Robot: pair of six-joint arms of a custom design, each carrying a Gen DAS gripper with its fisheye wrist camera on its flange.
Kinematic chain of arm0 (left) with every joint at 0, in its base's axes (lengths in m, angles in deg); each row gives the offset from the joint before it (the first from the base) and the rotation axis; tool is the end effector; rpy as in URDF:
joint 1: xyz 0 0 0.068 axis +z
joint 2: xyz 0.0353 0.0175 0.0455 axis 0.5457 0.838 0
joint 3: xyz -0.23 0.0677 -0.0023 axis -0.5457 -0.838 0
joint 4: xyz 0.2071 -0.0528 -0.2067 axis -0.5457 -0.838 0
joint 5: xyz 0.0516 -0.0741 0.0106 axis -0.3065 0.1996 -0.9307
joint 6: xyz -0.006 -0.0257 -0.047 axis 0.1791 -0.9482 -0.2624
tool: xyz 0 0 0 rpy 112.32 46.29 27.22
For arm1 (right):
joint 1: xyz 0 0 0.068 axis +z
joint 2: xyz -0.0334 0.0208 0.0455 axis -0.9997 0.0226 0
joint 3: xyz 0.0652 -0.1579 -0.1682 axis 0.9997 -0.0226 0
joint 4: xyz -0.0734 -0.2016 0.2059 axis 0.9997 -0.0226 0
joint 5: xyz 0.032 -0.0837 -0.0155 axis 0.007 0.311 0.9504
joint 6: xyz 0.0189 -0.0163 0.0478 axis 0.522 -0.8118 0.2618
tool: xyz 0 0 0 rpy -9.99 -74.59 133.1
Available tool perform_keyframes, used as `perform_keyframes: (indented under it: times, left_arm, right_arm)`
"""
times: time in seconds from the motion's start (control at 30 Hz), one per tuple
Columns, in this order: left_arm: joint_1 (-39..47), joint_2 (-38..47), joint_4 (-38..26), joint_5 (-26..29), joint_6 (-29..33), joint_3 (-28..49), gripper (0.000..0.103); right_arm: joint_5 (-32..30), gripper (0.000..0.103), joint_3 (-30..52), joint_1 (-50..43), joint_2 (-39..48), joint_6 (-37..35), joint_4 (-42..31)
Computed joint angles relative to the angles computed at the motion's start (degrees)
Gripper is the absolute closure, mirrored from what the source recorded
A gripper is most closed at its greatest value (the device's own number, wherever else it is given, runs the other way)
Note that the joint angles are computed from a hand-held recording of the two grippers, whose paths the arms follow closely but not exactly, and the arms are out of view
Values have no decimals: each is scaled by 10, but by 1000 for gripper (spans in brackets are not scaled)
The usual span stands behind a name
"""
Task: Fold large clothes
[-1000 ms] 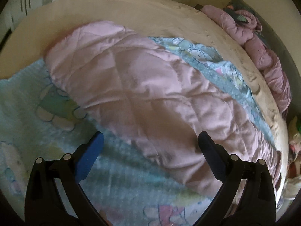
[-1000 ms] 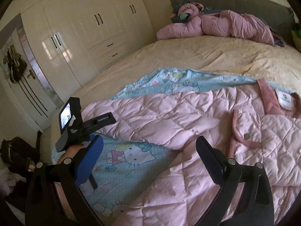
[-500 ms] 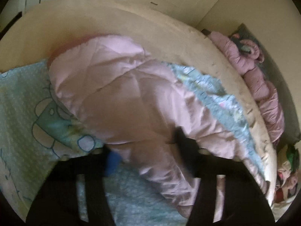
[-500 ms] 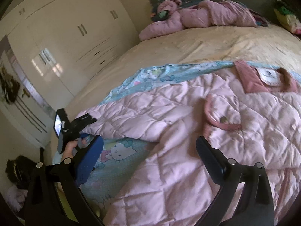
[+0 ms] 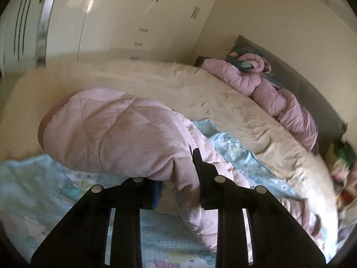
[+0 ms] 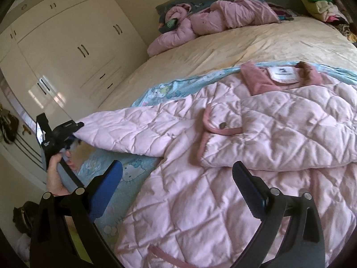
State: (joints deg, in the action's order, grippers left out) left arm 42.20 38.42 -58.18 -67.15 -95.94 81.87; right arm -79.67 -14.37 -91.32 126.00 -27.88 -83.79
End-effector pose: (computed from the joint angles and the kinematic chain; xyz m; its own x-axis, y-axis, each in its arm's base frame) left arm 0.2090 0.0477 0.1805 -0.1636 -0.6148 -0.7715 -0.7224 0.6072 -0.3307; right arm 0.3104 0.0119 0.2229 -0.7733 -0.1427 -0.6178 -0.5284 0.6836 0.5035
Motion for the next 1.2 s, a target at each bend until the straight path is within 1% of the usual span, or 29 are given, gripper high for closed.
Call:
perform_keyframes:
  times: [0.1, 0.23, 0.3, 0.37, 0.43, 0.53, 0.63, 0.77, 0.9, 1.07, 1.2]
  left_arm:
    - [-39, -8, -17, -25, -4, 17, 86]
    - [-74, -39, -39, -41, 2, 28, 87]
    - [-89, -51, -38, -38, 4, 33, 88]
    - [-120, -51, -40, -60, 8, 45, 88]
    - [-168, -39, -37, -95, 12, 64, 88]
    - [-233, 3, -17, -138, 19, 93, 89]
    - [-281, 43, 4, -161, 28, 118, 89]
    - [-324, 94, 38, -166, 40, 143, 89]
    - [-352, 140, 69, -147, 42, 163, 90]
    - [-399, 231, 96, -155, 60, 214, 90]
    - [-441, 308, 135, -147, 77, 249, 90]
  right_arm:
    - [-14, 5, 7, -28, 3, -16, -17]
    - [-28, 5, 19, -60, 13, -35, -40]
    - [-35, 5, 29, -78, 23, -46, -52]
    - [-35, 5, 37, -93, 33, -49, -57]
    - [-43, 5, 50, -113, 47, -59, -67]
    - [-51, 5, 60, -144, 58, -71, -73]
    - [-55, 5, 77, -176, 78, -81, -82]
    - [-60, 5, 108, -218, 110, -107, -106]
    - [-63, 5, 141, -262, 135, -116, -112]
    - [-69, 5, 178, -310, 168, -113, -114]
    - [-73, 5, 198, -334, 190, -119, -126]
